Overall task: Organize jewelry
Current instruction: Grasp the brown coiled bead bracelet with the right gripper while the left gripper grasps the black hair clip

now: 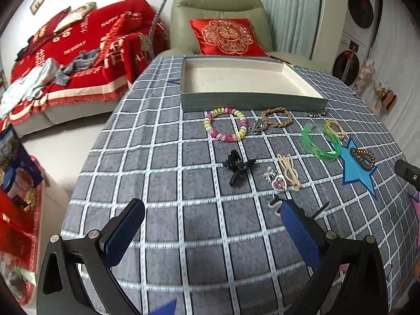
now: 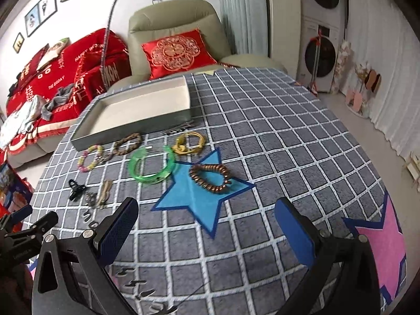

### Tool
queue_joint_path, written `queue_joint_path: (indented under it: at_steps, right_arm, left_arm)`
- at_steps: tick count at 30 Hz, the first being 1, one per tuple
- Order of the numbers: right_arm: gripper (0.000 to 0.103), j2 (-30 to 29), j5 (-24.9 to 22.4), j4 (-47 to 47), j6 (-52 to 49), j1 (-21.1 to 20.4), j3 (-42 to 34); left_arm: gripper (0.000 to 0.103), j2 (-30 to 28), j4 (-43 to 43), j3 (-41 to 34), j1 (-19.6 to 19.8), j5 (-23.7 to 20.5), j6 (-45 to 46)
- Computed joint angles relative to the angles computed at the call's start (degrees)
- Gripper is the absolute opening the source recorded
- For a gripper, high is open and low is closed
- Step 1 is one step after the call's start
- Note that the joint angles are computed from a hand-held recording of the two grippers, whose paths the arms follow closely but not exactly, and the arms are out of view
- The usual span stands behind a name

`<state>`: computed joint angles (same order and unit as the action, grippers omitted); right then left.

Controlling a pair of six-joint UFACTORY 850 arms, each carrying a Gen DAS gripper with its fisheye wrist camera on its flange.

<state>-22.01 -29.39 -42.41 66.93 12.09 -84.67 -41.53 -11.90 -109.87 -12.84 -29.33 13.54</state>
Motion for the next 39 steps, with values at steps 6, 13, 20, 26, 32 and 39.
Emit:
queue_joint_path:
  at_steps: [6, 13, 20, 26, 32, 39]
  right_arm:
    - [0.101, -3.5, 0.0, 10.7, -9.4, -3.0, -3.9]
    - [0.08, -7.3, -1.5, 19.7, -17.2, -5.7, -7.9]
    - [0.058, -10.4, -2.5, 25.5, -23.2, -7.0, -10.7]
    - [0.019, -11.3, -3.3, 25.8, -25.8, -6.6, -12.0]
    - [0.014, -11.0, -3.1, 27.1, -26.5, -6.5, -12.1]
    - [0.014, -10.6, -1.9, 31.6, -31.1, -6.4, -14.1]
  left_arm:
    - [0.103, -5.5, -1.5, -8.1, 0.2, -5.7, 2.2]
    - [0.103, -11.1, -0.7, -16.2, 0.0, -11.7, 1.3]
    - [0.091, -15.2, -0.1, -22.9, -0.8, -14.8, 2.5]
    - [0.047, -15.4, 0.3, -23.6, -1.3, -14.0, 4.7]
    - [0.04, -16.1, -5.8, -25.3, -0.2, -15.9, 7.7]
    - [0.04, -18.4, -10.1, -31.7, 1.1, -20.6, 7.2]
